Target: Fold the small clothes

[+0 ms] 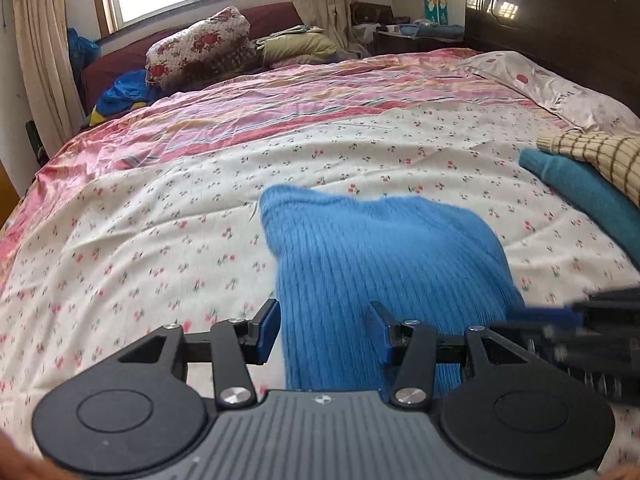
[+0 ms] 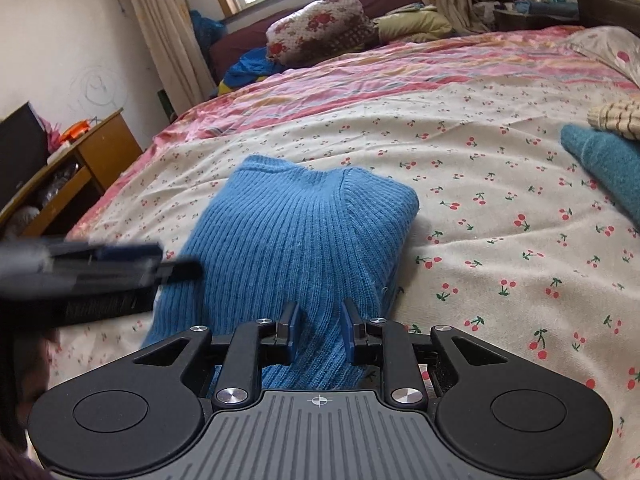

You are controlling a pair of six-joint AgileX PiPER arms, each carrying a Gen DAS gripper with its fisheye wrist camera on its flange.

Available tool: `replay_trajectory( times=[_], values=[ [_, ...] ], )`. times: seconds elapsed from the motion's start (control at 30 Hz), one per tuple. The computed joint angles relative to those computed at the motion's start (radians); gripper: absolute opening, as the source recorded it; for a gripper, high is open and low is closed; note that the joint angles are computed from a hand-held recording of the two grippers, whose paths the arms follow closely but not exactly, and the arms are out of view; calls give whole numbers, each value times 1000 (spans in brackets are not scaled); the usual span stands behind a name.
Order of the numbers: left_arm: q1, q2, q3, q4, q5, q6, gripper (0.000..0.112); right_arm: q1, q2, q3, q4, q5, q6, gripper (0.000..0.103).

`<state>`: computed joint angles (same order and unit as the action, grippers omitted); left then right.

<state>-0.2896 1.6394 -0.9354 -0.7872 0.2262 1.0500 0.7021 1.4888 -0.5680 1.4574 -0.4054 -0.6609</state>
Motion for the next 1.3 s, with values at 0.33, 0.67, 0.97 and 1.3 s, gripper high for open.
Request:
replay_trajectory(
  times=[0.33,0.67,0.97,1.3],
  values=[
    [-48,112,-105,229,-16,-261,57,-20,8,8,-59,20,18,23],
    [-33,67,-74,175,-4,-215,56,-41,-26,23,-75,51,59,23],
    [2,38,-40,73,25,-123,56,-30,-54,22,-38,23,36,24],
    [182,5,19,-245,203,212,58,-72,-76,41,-8,23,23,52]
  ],
)
